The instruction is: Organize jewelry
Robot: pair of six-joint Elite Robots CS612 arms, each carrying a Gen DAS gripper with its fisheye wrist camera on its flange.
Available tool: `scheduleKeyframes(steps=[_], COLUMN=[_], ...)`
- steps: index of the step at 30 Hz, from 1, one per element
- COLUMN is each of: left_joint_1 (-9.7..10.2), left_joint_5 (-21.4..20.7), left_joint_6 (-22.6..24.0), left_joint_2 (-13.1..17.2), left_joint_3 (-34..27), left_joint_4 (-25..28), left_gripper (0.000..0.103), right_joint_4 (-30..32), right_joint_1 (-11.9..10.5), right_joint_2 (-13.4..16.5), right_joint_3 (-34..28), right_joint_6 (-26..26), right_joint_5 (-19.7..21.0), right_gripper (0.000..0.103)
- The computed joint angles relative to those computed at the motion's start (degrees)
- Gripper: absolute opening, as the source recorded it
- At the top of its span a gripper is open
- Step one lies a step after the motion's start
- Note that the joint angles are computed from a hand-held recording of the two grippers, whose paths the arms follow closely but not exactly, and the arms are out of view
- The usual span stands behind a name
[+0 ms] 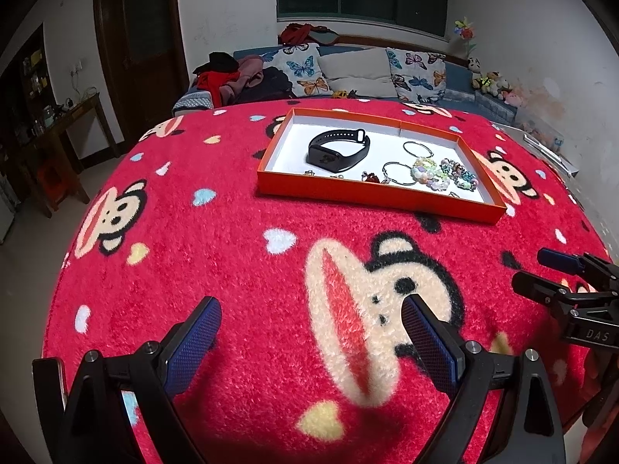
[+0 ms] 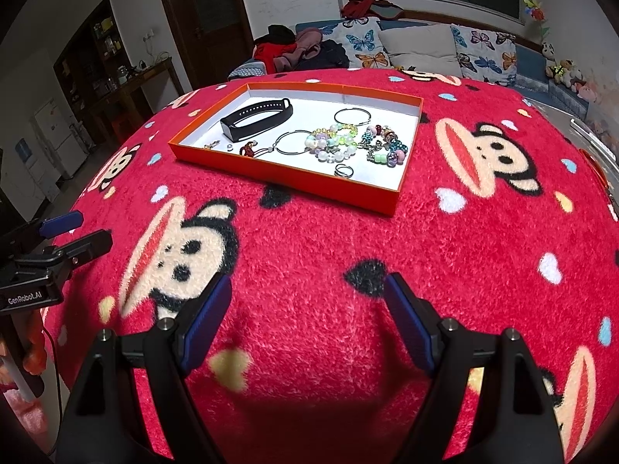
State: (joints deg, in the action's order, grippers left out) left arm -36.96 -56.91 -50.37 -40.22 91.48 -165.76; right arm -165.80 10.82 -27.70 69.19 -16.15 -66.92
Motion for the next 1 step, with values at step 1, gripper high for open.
scheduleKeyframes(steps=[1], left_joint_1=[0.05], left_joint_5=[-0.2], left_joint_6=[0.3], left_joint_2=[0.1], left_joint_3=[-0.1], left_joint_4=[-0.2], left_gripper=[0.101], right_joint_4=[0.1], right_joint_1=[0.0], right_joint_2=[0.0], right_joint_3=[0.0], right_joint_6=[0.0], right_joint_5=[0.0], right_gripper=[0.082])
